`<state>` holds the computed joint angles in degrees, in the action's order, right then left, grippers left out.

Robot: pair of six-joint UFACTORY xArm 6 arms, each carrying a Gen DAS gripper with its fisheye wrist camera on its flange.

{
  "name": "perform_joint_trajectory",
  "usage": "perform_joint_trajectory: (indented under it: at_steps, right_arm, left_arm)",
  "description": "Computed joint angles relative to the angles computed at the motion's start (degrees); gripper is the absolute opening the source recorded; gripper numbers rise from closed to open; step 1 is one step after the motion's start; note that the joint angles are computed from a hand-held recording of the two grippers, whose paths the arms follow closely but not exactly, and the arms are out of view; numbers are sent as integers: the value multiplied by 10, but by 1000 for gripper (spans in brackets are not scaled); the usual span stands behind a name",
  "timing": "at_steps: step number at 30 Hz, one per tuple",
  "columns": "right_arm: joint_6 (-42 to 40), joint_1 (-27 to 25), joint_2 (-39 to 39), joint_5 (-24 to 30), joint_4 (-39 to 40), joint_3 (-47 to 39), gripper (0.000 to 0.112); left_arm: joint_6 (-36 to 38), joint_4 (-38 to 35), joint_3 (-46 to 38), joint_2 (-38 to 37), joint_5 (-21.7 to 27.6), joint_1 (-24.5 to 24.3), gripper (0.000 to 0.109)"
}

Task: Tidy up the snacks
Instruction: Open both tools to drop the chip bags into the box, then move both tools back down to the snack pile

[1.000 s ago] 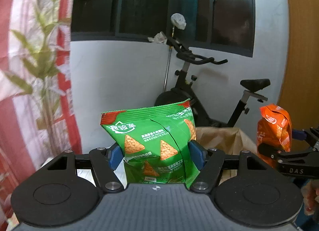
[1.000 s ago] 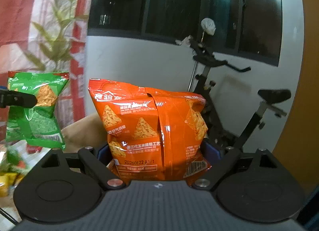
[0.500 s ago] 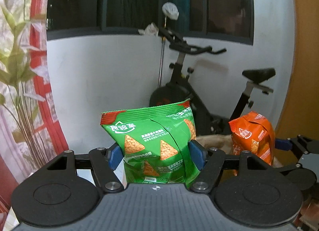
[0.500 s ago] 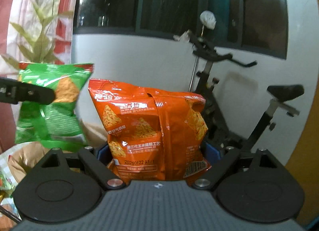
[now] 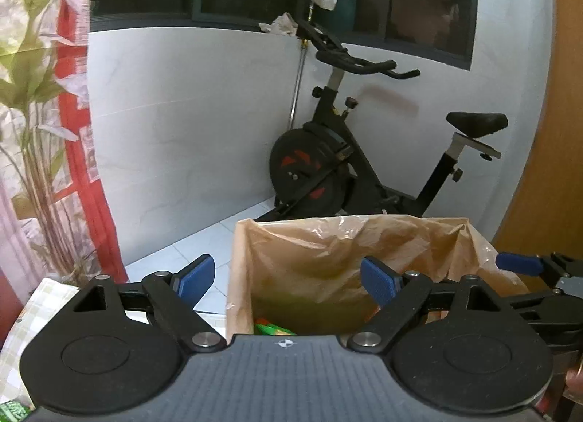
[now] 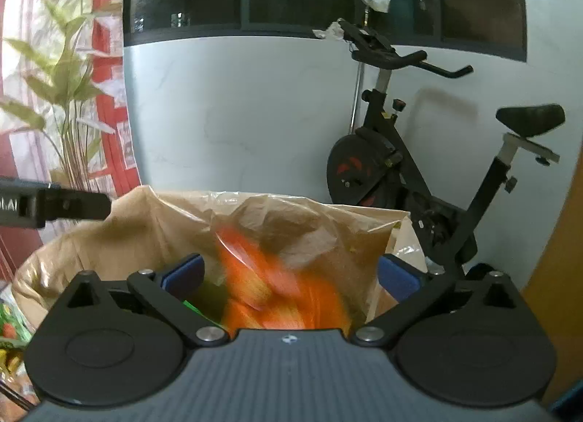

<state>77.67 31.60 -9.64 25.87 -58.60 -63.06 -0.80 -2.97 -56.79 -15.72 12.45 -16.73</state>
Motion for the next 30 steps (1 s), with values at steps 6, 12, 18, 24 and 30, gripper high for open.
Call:
perform_joint_trajectory:
  at_steps: [6,12,18,24,30]
  right_arm:
    - [-2,28,-22,37,14,7,103]
    - [34,77,-46,77,9,20,103]
    - [80,141,-47,114,-9,15,103]
    - [115,207,-11,148,-35,-14,103]
    - [137,259,50,165,-42,-55,103]
  left_arm:
    - [-38,47,29,-57,31,17,89]
    - [-16,28,70,-135,74,47,89]
    - [36,-15,123,-228,120,100,89]
    - [125,-97,176,-312,168,184,89]
    - [238,-208,222,-382,218,300,89]
